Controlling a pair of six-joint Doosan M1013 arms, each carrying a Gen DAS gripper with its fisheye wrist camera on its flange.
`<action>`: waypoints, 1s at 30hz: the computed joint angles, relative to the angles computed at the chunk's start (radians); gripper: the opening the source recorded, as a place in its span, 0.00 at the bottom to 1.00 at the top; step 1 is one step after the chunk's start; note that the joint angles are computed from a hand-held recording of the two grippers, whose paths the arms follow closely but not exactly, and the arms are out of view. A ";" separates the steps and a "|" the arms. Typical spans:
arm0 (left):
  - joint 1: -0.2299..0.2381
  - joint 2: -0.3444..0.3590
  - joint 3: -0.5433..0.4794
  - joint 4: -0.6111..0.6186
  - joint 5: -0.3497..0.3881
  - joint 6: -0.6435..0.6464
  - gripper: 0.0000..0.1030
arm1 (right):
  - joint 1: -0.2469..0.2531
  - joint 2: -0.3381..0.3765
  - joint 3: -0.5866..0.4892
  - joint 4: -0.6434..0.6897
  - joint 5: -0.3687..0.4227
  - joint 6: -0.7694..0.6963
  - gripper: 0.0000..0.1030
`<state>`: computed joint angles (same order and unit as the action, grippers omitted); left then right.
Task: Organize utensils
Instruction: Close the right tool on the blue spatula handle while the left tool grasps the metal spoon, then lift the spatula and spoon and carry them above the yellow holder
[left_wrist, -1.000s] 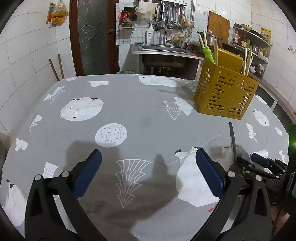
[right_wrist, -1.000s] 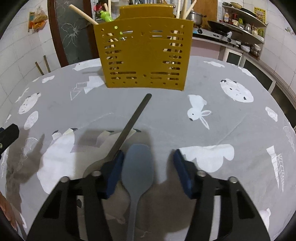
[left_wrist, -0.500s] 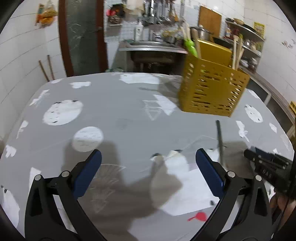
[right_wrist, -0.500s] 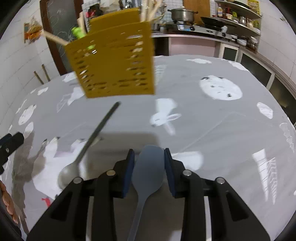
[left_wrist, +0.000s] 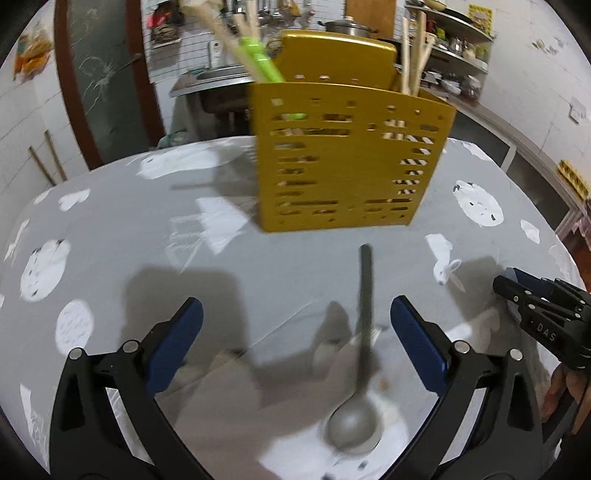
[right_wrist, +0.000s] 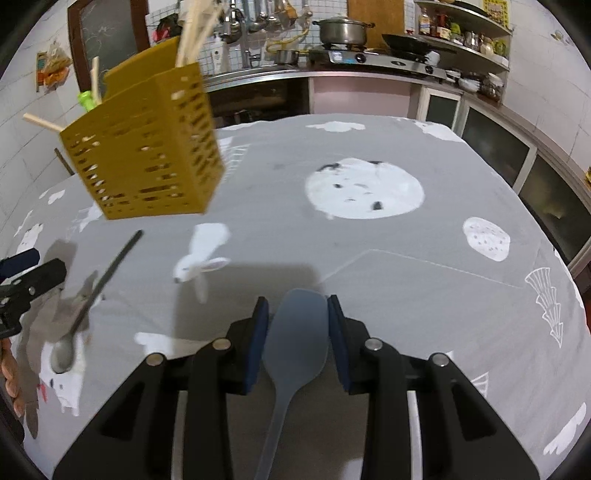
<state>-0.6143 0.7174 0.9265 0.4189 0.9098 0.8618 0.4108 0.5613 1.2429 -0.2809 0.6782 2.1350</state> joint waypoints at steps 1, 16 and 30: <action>0.000 0.017 -0.028 -0.012 0.010 0.018 0.95 | -0.005 0.001 0.001 0.014 -0.005 -0.008 0.32; 0.012 0.203 -0.341 -0.169 0.215 0.163 0.67 | -0.029 0.001 0.011 0.078 -0.055 -0.067 0.32; 0.021 0.178 -0.303 -0.183 0.233 0.148 0.08 | -0.018 0.004 0.003 0.100 -0.056 -0.098 0.32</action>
<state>-0.5935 0.8950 0.6234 0.2355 1.1431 1.0095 0.3925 0.5650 1.2457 -0.1811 0.6223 2.0365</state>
